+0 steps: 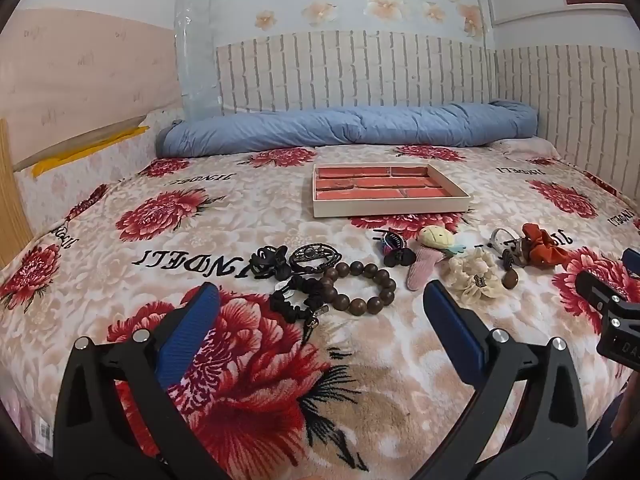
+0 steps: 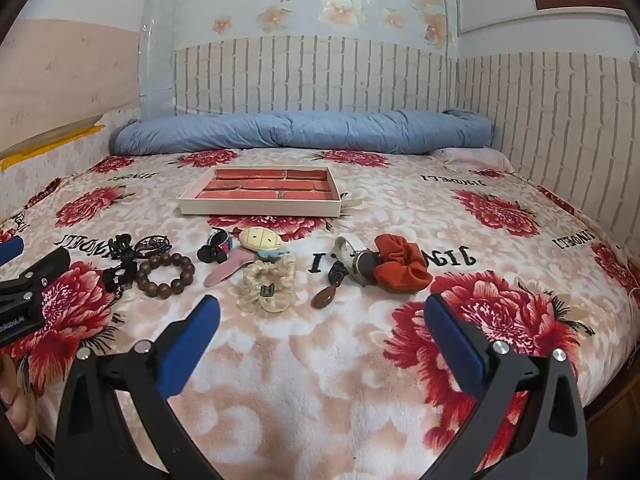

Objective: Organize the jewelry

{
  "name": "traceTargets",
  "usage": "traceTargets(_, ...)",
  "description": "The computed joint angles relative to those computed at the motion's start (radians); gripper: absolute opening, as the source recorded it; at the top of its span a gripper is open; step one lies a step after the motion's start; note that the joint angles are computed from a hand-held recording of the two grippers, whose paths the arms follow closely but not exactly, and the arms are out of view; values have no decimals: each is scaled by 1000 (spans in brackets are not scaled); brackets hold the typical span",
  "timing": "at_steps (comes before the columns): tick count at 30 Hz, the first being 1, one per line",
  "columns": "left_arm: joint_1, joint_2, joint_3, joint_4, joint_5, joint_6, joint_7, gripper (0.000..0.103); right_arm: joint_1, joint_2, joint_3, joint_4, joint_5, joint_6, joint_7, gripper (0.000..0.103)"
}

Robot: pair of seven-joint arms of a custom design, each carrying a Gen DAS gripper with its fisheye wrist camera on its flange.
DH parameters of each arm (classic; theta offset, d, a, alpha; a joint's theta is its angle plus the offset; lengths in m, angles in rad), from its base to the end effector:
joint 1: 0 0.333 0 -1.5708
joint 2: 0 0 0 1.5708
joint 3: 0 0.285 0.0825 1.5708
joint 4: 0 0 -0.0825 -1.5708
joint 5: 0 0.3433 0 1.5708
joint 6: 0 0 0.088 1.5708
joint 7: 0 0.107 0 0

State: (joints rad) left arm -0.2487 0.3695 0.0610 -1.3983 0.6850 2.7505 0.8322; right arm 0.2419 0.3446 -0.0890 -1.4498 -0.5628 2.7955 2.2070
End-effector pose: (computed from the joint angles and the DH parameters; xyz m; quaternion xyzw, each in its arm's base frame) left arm 0.6503 -0.1581 0.5874 -0.6145 0.5956 -0.3353 0.3941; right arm 0.6493 0.1364 0.5871 -0.5991 0.6180 -0.3780 0.3410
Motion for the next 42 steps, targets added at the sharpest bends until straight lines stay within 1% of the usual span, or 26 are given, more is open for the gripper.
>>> traceTargets(7,4,-4,-11,2,-20,-4,22,98,-1,1,-1,1,4,1,-4,99)
traceTargets(14,-1,-12,-3,-8,-4,2,9,98,0,2,-1,3,3,-1,-4,99)
traceTargets(28,6,-9,-9,-4,-22,2,23,98,-1,0,0,4,4,-1,-6,99)
traceTargets(42,3,-12,-5,-9,-14,3,16,98,-3,-4,2,2,7,-2,-10,99)
